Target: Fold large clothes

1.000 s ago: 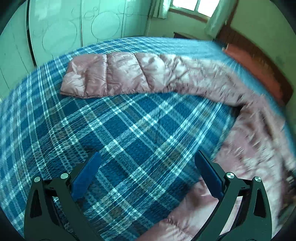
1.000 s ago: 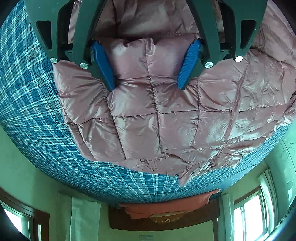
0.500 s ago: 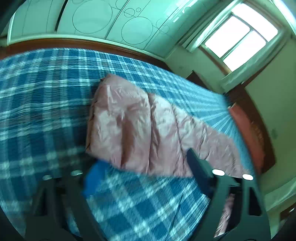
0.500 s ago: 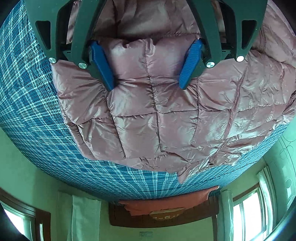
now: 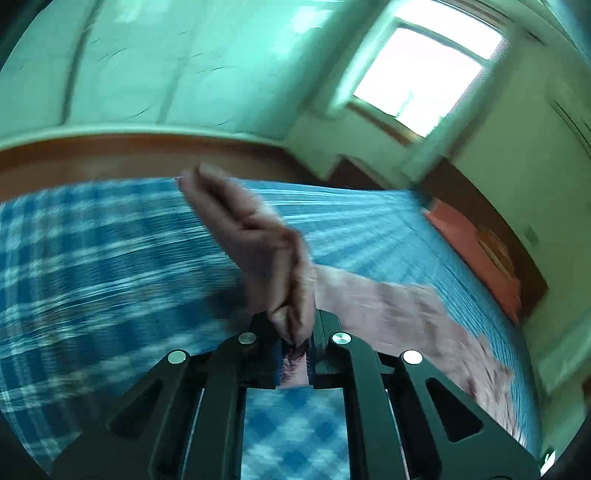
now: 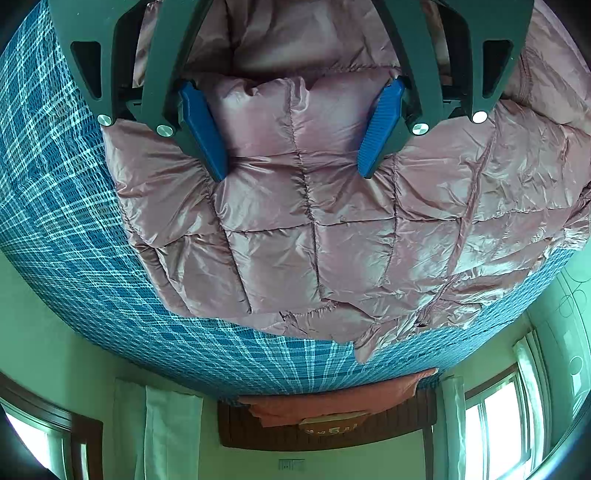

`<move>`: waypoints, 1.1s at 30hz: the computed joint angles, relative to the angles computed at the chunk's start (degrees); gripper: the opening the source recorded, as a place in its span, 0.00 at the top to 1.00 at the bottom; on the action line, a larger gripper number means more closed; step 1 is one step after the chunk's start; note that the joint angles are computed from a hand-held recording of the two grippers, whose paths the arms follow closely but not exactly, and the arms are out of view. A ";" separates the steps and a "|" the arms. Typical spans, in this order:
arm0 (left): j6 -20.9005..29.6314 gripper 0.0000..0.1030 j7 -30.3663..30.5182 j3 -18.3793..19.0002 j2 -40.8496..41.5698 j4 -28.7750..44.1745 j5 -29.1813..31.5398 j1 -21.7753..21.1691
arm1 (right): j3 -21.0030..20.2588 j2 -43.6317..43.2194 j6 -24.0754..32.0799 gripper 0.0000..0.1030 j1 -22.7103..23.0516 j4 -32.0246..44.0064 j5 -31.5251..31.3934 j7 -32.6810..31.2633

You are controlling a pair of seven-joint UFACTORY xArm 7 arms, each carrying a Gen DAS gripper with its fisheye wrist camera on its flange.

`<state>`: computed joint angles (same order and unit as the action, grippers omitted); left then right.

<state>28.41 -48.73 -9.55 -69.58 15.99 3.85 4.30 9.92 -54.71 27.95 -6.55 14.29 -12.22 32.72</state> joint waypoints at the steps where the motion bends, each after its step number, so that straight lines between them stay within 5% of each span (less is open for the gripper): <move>1: -0.60 0.92 0.66 -0.74 1.31 1.35 0.36 -1.23 | 0.08 -0.09 0.09 0.30 0.02 -0.01 -0.01 0.08; 8: -6.49 0.92 3.28 -7.36 15.94 10.41 0.59 -10.08 | -0.30 -0.32 -0.27 0.30 0.08 -0.20 0.09 0.00; 15: -10.40 0.92 0.97 -16.73 32.23 19.20 6.32 -10.09 | -0.51 -0.38 -0.88 0.30 0.01 -0.47 0.32 -0.07; 20: -9.84 0.92 -2.34 -19.58 37.99 22.17 11.03 -12.27 | -0.42 -0.33 -1.06 0.30 -0.21 -0.51 0.33 -0.18; 24: -6.40 0.90 -8.73 -30.50 48.87 34.30 19.35 -6.55 | -0.47 -0.44 -1.23 0.30 -0.09 -0.66 0.57 -0.17; 25: -4.75 0.88 -10.92 -32.04 50.99 36.30 21.99 -5.84 | -0.63 -0.38 -1.39 0.30 -0.08 -0.68 0.62 -0.27; 27: -2.90 0.61 -13.39 -34.64 55.72 40.10 26.37 -5.55 | -0.68 -0.27 -1.63 0.30 -0.15 -0.71 0.68 -0.36; 29: -3.42 0.43 -11.30 -31.41 53.98 38.90 24.89 -8.96 | -0.51 -0.43 -1.48 0.30 -0.17 -0.76 0.73 -0.28; 33: -2.69 0.35 -13.61 -30.27 54.10 39.66 27.43 -12.01 | -0.30 -0.30 -1.26 0.30 -0.23 -0.61 0.68 -0.19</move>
<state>25.73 -62.34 -39.82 -15.48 55.66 31.28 -7.70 9.62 -55.01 26.69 -6.78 13.68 -11.53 32.53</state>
